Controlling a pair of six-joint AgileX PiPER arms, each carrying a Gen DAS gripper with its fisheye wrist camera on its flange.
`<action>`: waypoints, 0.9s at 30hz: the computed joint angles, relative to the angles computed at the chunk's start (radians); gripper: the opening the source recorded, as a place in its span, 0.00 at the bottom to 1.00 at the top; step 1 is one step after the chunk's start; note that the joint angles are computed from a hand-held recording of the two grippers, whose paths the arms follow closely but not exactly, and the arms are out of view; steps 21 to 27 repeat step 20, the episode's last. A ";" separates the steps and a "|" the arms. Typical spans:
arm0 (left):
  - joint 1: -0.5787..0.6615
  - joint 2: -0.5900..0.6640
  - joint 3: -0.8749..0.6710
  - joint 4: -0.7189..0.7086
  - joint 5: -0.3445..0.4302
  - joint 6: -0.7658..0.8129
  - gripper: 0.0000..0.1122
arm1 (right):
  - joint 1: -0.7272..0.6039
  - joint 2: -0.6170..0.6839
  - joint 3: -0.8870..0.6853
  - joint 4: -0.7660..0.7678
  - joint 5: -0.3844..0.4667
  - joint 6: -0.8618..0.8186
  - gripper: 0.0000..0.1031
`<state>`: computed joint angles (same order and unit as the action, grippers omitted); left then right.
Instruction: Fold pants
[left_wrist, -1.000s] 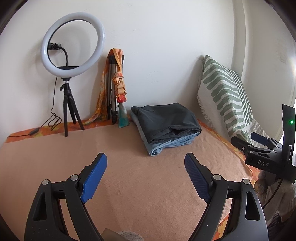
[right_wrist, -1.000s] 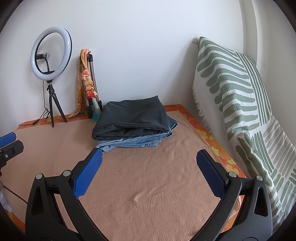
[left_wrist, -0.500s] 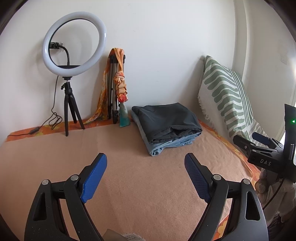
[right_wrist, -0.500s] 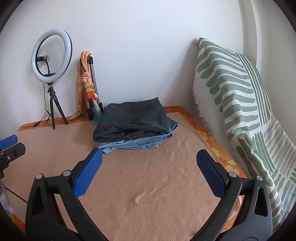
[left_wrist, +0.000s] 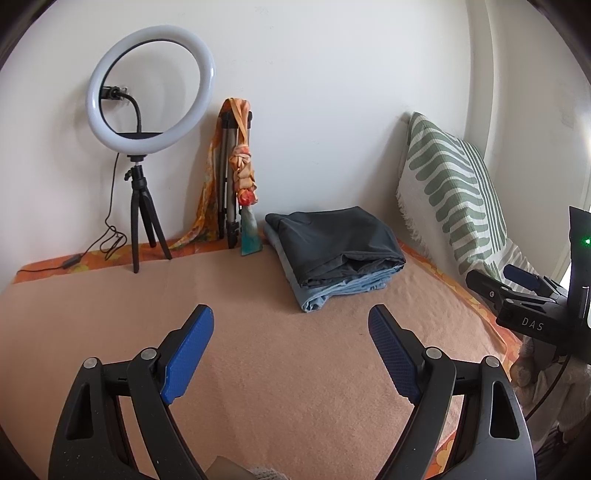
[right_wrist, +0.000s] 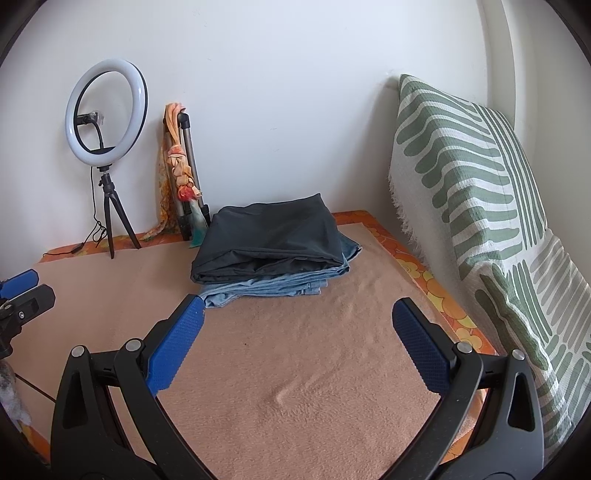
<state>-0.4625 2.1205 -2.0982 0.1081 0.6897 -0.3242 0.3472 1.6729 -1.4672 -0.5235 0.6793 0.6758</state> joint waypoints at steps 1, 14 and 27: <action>-0.001 -0.002 0.004 0.006 -0.004 -0.005 0.76 | 0.001 -0.002 0.002 0.000 0.000 0.001 1.00; -0.009 -0.030 0.059 0.059 -0.051 -0.041 0.76 | 0.006 -0.002 0.004 0.007 0.000 -0.001 1.00; -0.010 -0.036 0.068 0.059 -0.063 -0.029 0.76 | 0.006 -0.002 0.004 0.008 0.001 -0.001 1.00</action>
